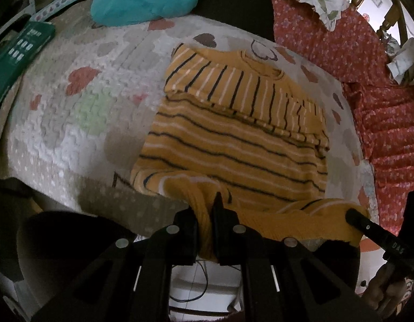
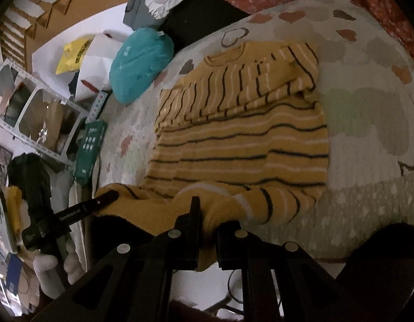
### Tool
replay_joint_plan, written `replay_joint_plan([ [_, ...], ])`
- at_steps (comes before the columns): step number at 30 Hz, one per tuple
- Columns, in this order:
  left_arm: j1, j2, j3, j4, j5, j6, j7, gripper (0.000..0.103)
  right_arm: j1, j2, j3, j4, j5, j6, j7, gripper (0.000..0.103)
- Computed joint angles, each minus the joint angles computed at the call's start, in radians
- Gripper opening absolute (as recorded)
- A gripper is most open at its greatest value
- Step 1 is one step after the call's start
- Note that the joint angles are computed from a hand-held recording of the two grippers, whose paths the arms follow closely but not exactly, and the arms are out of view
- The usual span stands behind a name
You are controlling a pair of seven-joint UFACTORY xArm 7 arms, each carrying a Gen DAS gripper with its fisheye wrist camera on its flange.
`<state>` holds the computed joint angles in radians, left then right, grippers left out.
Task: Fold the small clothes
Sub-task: 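Lay the lifted hem over the collar with both grippers and release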
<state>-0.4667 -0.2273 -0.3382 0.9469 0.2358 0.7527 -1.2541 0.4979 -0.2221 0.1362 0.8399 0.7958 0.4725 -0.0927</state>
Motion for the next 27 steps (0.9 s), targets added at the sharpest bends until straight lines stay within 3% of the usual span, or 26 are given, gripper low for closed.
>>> replay_joint_plan([
  [13, 0.030, 0.169, 0.078, 0.164, 0.005, -0.020, 0.050, 0.009, -0.090, 0.201, 0.013, 0.215, 0.050, 0.014, -0.055, 0.010],
  [20, 0.030, 0.283, 0.122, 0.284, 0.024, -0.017, 0.068, 0.009, -0.143, 0.318, 0.046, 0.348, -0.010, -0.005, -0.014, 0.010],
  [27, 0.031, 0.460, 0.176, 0.496, 0.009, 0.018, 0.138, 0.009, -0.193, 0.472, 0.071, 0.513, -0.092, -0.016, 0.058, 0.010],
])
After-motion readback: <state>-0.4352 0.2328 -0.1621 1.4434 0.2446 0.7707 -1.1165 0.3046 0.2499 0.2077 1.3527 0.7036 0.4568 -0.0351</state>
